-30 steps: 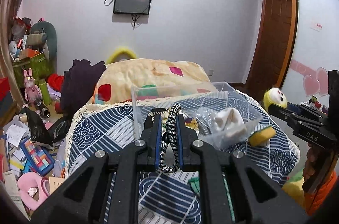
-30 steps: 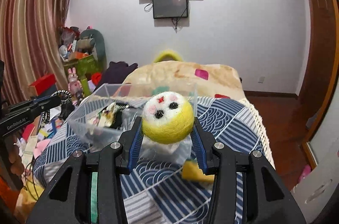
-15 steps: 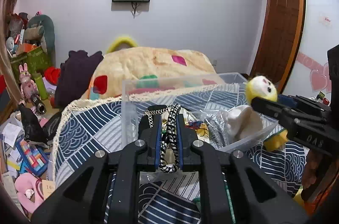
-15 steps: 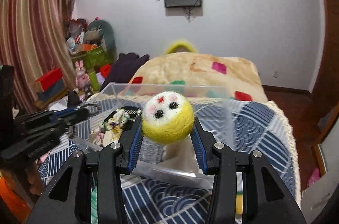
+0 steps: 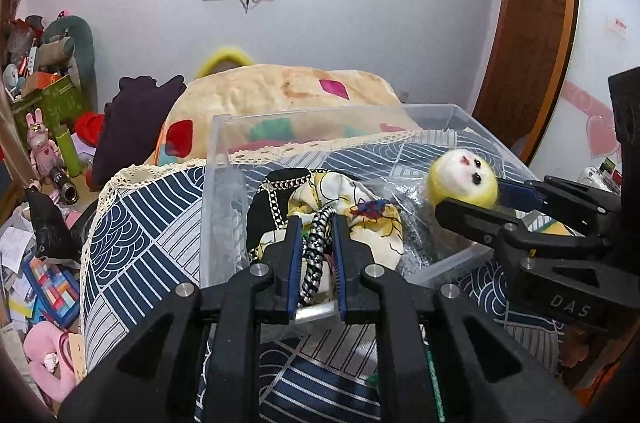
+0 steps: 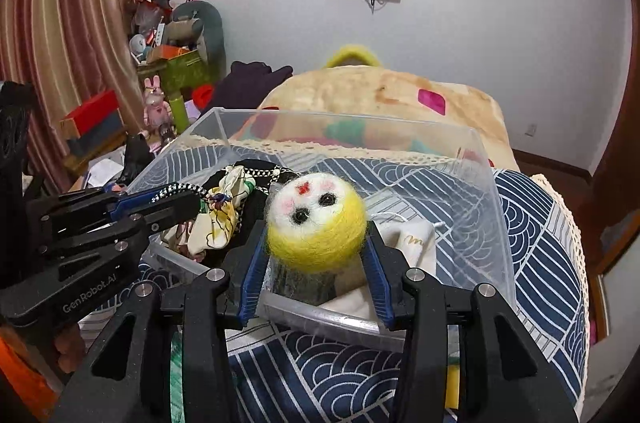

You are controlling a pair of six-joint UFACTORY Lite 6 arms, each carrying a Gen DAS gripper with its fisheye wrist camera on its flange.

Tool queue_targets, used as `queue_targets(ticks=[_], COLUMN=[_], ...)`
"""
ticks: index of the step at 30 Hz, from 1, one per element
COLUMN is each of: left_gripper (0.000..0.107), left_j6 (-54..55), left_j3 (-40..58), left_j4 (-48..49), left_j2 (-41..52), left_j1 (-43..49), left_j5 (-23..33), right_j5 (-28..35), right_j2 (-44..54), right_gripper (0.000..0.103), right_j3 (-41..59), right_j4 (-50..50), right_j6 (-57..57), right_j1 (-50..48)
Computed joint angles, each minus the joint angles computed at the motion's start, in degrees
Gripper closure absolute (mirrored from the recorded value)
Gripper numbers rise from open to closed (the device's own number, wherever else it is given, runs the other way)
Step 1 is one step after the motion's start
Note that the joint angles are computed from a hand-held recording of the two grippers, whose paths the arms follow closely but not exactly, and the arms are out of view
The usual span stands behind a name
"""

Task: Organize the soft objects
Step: 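Drop bracelet into clear box with left gripper while right gripper drops felt ball, then grasp green knitted sock with left gripper while right gripper grasps yellow sponge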

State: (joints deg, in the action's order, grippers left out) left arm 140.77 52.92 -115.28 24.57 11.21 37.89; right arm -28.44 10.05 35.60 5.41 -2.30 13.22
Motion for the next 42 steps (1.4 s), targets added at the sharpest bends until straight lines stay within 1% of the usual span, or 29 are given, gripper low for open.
queue_targets(ticks=[2, 3, 4, 5, 9, 12, 14, 15, 17, 19, 20, 22, 25, 26, 28, 29, 31, 35, 38, 42], left_gripper=[0.079, 0.076, 0.072, 0.07, 0.066, 0.054, 0.04, 0.037, 0.022, 0.012, 0.01, 0.008, 0.007, 0.006, 0.005, 0.005, 0.005, 0.005, 0.005, 0.005], left_j6=[-1.3, -2.3, -2.7, -2.8, -3.2, -2.3, -1.6, -1.8, -2.9, -3.5, -2.9, -0.9, 0.6, 0.6, 0.4, 0.4, 1.4, 3.1, 2.7, 6.6], left_j3=[-0.5, -0.5, -1.0, -1.3, -3.0, -5.7, -8.3, -8.8, -10.5, -11.8, -12.9, -15.6, -18.6, -19.1, -20.1, -20.6, -21.4, -22.1, -21.8, -22.8], left_j4=[1.5, 2.6, 2.9, 2.9, 4.0, 3.7, 3.4, 3.8, 5.4, 6.2, 5.6, 4.0, 4.2, 4.6, 5.4, 5.8, 5.4, 3.3, 4.3, 1.3], left_j2=[-0.6, -0.9, -1.4, -1.8, -4.2, -7.4, -10.3, -11.0, -13.0, -14.3, -15.3, -17.3, -19.3, -19.4, -19.2, -18.8, -17.8, -14.6, -11.7, -9.3], left_j1=[0.6, 1.0, 1.5, 1.8, 3.0, 4.1, 5.2, 5.8, 7.2, 8.2, 8.5, 8.7, 8.8, 8.8, 8.7, 8.3, 7.3, 5.4, 4.7, 3.7], left_j5=[0.4, 0.7, 1.4, 1.7, 2.4, 3.2, 4.5, 5.0, 6.8, 7.8, 8.1, 8.5, 8.7, 8.8, 8.7, 8.3, 7.4, 5.8, 5.1, 5.1], right_j5=[0.3, 0.4, 0.6, 0.2, -0.8, -0.9, -1.2, -1.6, -2.1, -2.5, -2.7, -2.7, -2.2, -2.0, -1.8, -2.3, -3.6, -6.8, -9.7, -11.0], right_j2=[-0.6, -0.9, -1.2, -2.0, -4.6, -7.7, -10.5, -12.0, -15.3, -18.0, -19.9, -22.1, -24.8, -25.3, -26.0, -26.0, -24.7, -18.5, -13.2, -10.6], right_gripper=[0.056, 0.054, 0.048, 0.046, 0.046, 0.043, 0.035, 0.034, 0.029, 0.024, 0.023, 0.023, 0.022, 0.022, 0.015, 0.015, 0.015, 0.015, 0.015, 0.014], right_j3=[-0.3, -0.5, -0.6, -1.3, -3.6, -5.8, -8.0, -9.4, -12.3, -14.8, -16.6, -18.3, -20.4, -20.9, -21.9, -22.5, -23.3, -23.6, -23.1, -22.3], right_j4=[-0.3, -0.4, -0.2, 0.0, 2.1, 1.3, 0.1, -0.3, -0.7, -1.8, -2.2, -0.5, 1.2, 0.6, -3.0, -5.9, -9.6, -8.8, -9.4, -3.2], right_j6=[0.2, 0.1, -0.1, -0.4, -2.6, -2.2, -1.3, -0.9, -0.3, 0.6, 0.8, -0.5, -2.2, -1.6, 2.1, 4.8, 7.9, 7.1, 7.3, 3.0], right_j1=[-0.2, -0.3, -0.3, -0.2, 0.5, 0.1, -0.7, -1.1, -1.7, -2.8, -3.7, -4.2, -5.6, -6.4, -8.6, -10.2, -12.8, -15.0, -17.0, -16.1])
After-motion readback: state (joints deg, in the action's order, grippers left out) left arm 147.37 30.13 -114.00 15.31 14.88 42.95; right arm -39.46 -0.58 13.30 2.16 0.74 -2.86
